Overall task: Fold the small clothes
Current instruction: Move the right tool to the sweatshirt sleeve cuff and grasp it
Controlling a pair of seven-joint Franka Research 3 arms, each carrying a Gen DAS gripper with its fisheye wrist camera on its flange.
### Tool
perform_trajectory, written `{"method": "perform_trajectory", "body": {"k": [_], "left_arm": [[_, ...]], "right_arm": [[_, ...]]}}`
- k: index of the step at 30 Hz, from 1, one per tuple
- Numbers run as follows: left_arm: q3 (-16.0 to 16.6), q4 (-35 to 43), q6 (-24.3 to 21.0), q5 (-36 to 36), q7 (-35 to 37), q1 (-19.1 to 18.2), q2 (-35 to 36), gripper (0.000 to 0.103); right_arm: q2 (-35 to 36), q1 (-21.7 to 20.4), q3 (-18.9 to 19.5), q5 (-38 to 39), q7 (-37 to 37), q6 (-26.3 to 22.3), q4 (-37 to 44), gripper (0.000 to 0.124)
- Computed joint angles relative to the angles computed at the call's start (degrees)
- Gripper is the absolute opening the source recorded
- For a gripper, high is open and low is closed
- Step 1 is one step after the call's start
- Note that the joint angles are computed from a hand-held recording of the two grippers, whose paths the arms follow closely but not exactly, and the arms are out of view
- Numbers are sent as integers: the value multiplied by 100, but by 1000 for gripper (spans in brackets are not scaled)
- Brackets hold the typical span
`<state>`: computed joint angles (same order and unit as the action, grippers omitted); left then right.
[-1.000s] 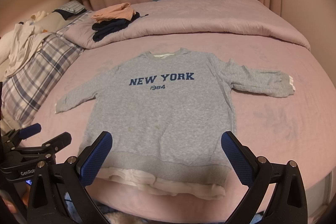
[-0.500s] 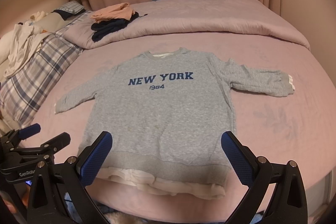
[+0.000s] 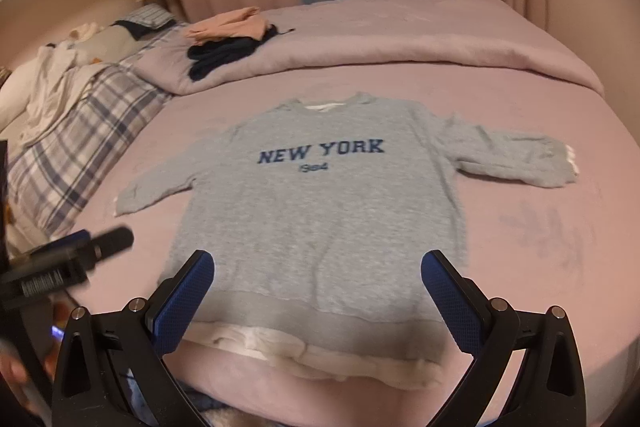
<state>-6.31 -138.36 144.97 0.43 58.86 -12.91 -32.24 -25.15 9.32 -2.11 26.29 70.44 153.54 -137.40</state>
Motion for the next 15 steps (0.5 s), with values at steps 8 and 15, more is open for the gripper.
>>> {"method": "perform_trajectory", "body": {"k": [8,15], "left_arm": [[639,-632,879,-1142,-203,117,19,103],[723,-812,1004,-997,-693,619,136,103]], "right_arm": [[347,537,-213,826,-1031,-153,129,103],[749,539,-32,936,-1447,-279,411,103]]}}
